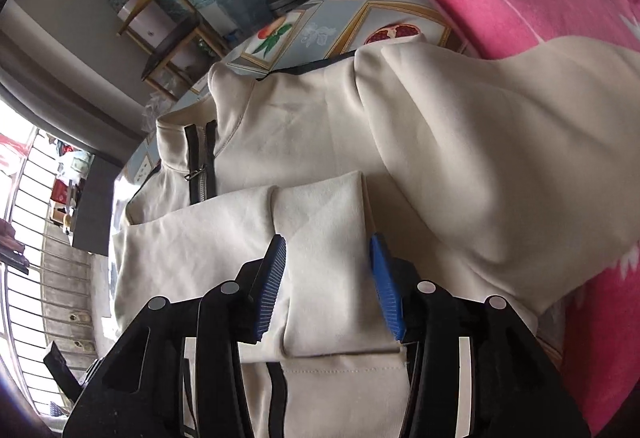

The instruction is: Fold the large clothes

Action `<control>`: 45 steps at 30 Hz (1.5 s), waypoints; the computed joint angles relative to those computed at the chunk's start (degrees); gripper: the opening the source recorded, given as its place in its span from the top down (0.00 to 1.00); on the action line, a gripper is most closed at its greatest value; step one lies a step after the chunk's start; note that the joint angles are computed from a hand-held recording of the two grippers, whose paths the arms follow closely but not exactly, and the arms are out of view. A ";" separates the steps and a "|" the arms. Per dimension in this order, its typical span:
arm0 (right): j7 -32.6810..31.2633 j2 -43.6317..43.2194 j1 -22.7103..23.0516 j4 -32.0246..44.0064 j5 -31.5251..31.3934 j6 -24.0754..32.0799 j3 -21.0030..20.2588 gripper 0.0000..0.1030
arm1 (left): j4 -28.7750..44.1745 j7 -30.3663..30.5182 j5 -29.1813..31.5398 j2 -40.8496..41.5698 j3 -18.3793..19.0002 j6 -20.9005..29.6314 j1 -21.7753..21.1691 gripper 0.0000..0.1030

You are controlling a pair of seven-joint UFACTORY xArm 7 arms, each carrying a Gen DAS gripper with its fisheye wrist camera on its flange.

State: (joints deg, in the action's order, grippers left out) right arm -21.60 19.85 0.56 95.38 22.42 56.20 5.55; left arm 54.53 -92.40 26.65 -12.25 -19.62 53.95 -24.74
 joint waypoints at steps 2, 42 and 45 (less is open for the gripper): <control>2.92 2.82 1.98 3.24 -4.69 0.65 -0.89 0.59 | 0.14 -0.15 -0.07 0.39 -0.13 0.58 -0.10 0.53; -5.20 -7.89 0.26 -11.85 5.48 -7.81 0.69 0.37 | 10.52 4.44 5.83 6.49 1.64 0.22 1.11 0.31; -8.11 -11.01 -2.20 -12.36 9.13 -7.59 -1.57 0.32 | 14.49 4.50 7.78 10.43 3.15 0.37 0.47 0.21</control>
State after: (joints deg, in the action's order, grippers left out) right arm -29.71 8.83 -1.65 83.02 31.56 48.61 3.99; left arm 69.02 -87.90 34.42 -1.82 -16.47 54.32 -24.27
